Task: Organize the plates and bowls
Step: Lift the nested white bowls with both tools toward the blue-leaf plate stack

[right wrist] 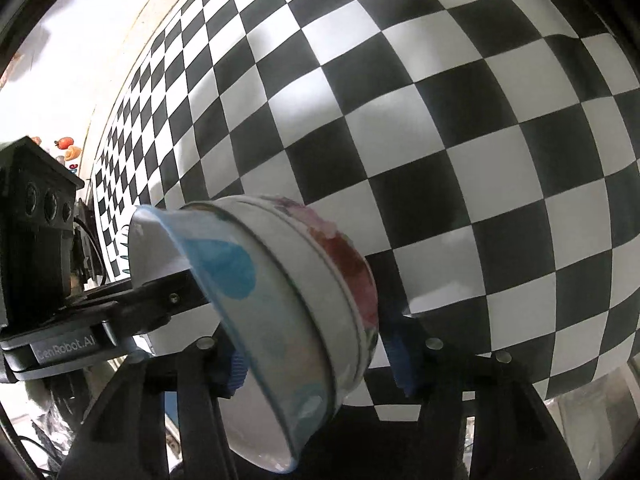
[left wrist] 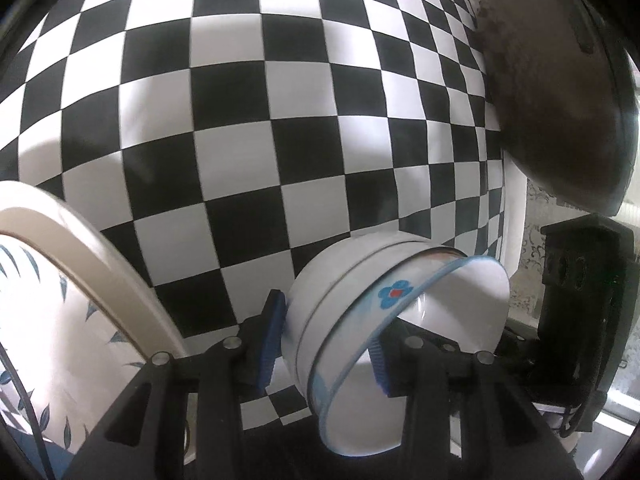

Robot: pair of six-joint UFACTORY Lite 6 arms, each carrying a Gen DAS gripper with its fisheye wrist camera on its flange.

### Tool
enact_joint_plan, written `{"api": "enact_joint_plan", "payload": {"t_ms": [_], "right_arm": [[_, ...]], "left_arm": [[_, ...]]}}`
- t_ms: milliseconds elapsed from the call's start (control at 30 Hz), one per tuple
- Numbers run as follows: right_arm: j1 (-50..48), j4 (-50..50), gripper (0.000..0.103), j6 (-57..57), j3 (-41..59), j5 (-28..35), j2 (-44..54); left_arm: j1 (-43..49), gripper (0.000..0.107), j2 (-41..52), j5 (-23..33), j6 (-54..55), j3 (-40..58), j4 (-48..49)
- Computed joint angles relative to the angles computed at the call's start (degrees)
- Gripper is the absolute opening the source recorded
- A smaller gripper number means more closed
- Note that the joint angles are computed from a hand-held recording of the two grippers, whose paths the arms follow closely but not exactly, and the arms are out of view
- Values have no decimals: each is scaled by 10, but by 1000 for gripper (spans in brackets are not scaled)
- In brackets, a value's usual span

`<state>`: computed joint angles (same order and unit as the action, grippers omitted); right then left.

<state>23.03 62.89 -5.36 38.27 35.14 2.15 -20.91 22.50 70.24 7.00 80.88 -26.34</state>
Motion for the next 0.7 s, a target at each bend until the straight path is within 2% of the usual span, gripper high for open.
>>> {"api": "enact_joint_plan", "payload": {"t_ms": [300, 433, 700], "right_arm": [[-43, -56, 51, 26, 22, 38, -18], [-51, -98, 51, 45, 48, 40, -16], [-57, -130, 51, 67, 88, 57, -14]], "left_arm": [[-7, 35, -7, 9, -18, 5, 14], [-5, 35, -6, 1, -23, 16, 5], [19, 35, -8, 29, -17, 54, 14]]}}
